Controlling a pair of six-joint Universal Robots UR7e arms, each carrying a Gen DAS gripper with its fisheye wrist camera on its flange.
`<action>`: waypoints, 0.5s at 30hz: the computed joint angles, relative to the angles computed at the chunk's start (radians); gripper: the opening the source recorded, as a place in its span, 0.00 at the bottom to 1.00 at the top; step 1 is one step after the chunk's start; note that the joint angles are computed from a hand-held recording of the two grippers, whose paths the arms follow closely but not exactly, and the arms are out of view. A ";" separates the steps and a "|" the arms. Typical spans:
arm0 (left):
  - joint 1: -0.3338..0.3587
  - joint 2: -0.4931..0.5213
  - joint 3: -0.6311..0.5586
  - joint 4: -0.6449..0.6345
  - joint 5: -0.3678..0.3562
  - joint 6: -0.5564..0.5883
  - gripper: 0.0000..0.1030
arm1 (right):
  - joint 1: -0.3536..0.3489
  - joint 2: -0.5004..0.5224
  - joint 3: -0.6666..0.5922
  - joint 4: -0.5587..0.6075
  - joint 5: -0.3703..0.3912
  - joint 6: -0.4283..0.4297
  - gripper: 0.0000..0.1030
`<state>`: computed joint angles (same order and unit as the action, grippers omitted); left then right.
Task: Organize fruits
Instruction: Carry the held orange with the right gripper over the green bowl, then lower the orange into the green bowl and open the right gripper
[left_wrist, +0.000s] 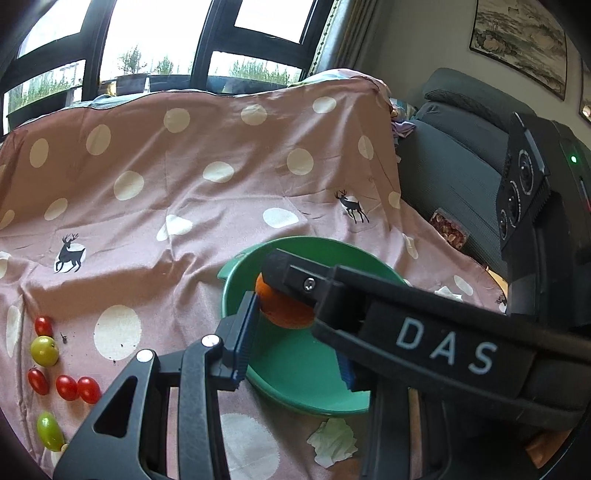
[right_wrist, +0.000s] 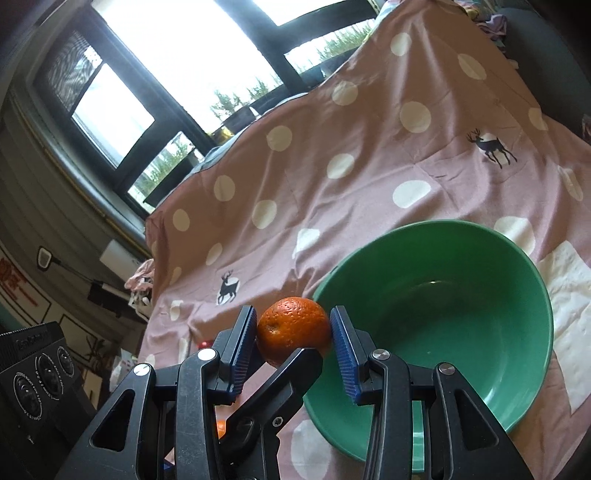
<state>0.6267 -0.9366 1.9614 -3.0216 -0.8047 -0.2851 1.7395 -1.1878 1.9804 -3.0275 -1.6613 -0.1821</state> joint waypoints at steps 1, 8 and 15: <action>0.002 0.003 -0.001 -0.001 -0.010 0.004 0.37 | -0.005 -0.002 0.002 -0.003 -0.001 0.005 0.43; 0.021 0.015 -0.007 0.000 -0.062 0.005 0.37 | -0.016 -0.002 0.005 -0.005 -0.036 0.033 0.42; 0.050 0.028 -0.018 0.010 -0.130 -0.008 0.37 | -0.014 0.010 0.000 -0.003 -0.099 0.057 0.43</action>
<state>0.6771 -0.9090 1.9430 -3.0113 -0.9351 -0.2928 1.7258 -1.1778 1.9809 -3.0308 -1.7603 -0.1253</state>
